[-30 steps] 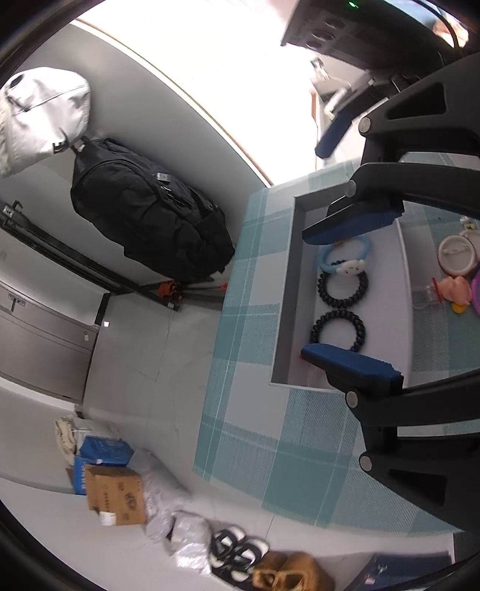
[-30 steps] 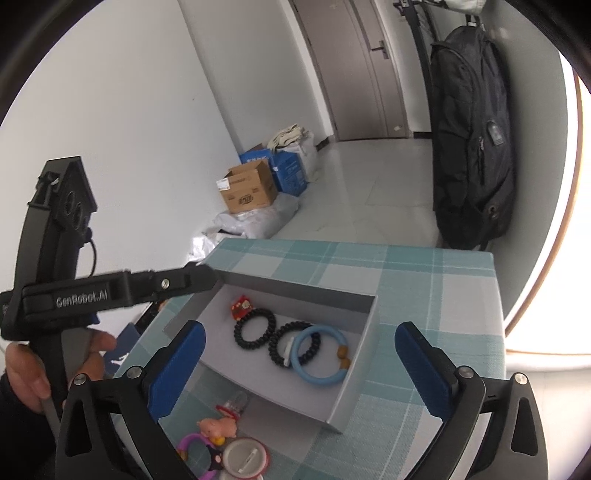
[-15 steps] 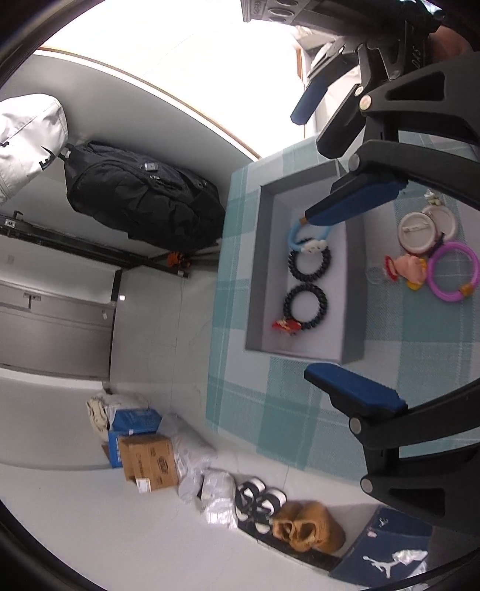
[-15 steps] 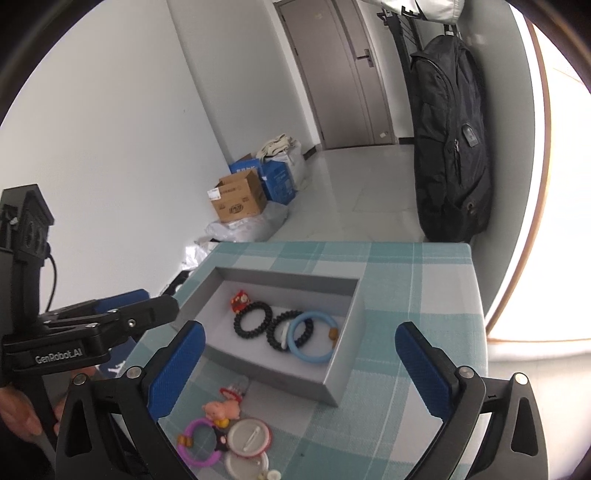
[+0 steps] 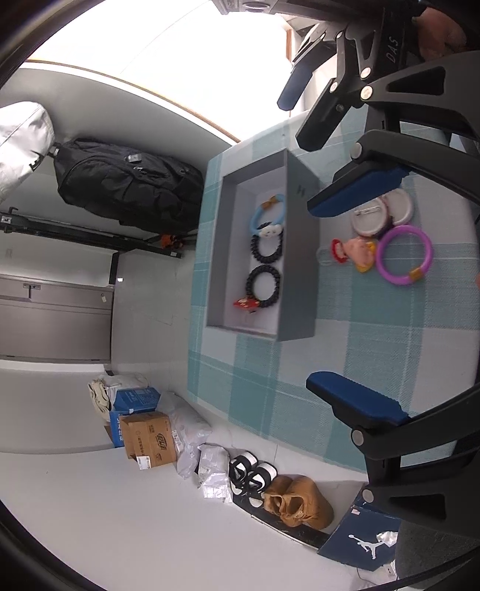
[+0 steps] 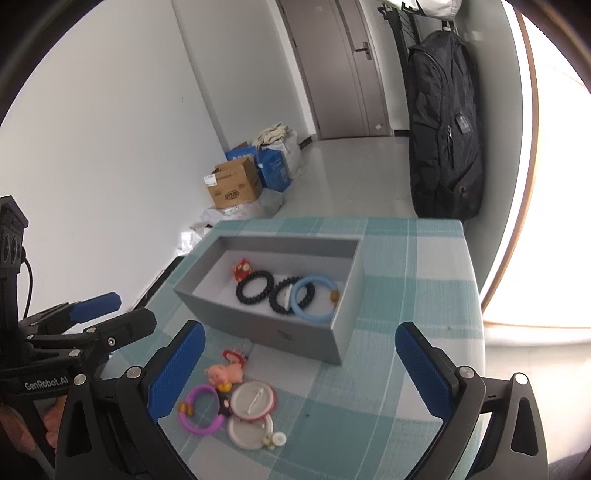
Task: Organize jewelry
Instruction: 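Withdraw both grippers from the box back toward the remaining jewelry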
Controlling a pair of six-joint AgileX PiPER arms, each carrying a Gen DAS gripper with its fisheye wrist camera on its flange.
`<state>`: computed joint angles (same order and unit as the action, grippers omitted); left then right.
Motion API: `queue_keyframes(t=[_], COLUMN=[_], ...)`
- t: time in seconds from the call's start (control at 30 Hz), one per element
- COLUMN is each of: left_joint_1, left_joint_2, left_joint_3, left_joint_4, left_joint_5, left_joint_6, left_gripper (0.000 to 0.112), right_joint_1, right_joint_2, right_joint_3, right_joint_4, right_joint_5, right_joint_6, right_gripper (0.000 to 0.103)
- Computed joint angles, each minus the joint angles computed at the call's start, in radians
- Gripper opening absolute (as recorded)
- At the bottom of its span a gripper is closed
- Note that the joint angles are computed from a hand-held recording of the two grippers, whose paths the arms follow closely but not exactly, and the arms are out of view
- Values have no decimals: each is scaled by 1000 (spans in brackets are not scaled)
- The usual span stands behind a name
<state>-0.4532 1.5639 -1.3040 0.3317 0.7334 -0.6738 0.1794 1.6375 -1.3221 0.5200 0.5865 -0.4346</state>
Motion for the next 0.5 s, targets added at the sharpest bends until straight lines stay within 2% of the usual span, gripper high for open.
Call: queue_keyframes(t=[0.13,0.5], left_joint_1=[-13,-2], left_joint_2=[-13,-45], left_joint_3=[30,129], left_joint_4=[0,-138], left_joint_5=[-4,-25], left_joint_6=[-3,119], left_gripper=[83,83], right_joint_1=[-3,9], right_joint_2=[-19,-70], right_joint_3=[31,89], right_joint_4=[-15,-87], right_joint_5=[22,16], right_joint_6=[22,103], right_gripper=[103,103])
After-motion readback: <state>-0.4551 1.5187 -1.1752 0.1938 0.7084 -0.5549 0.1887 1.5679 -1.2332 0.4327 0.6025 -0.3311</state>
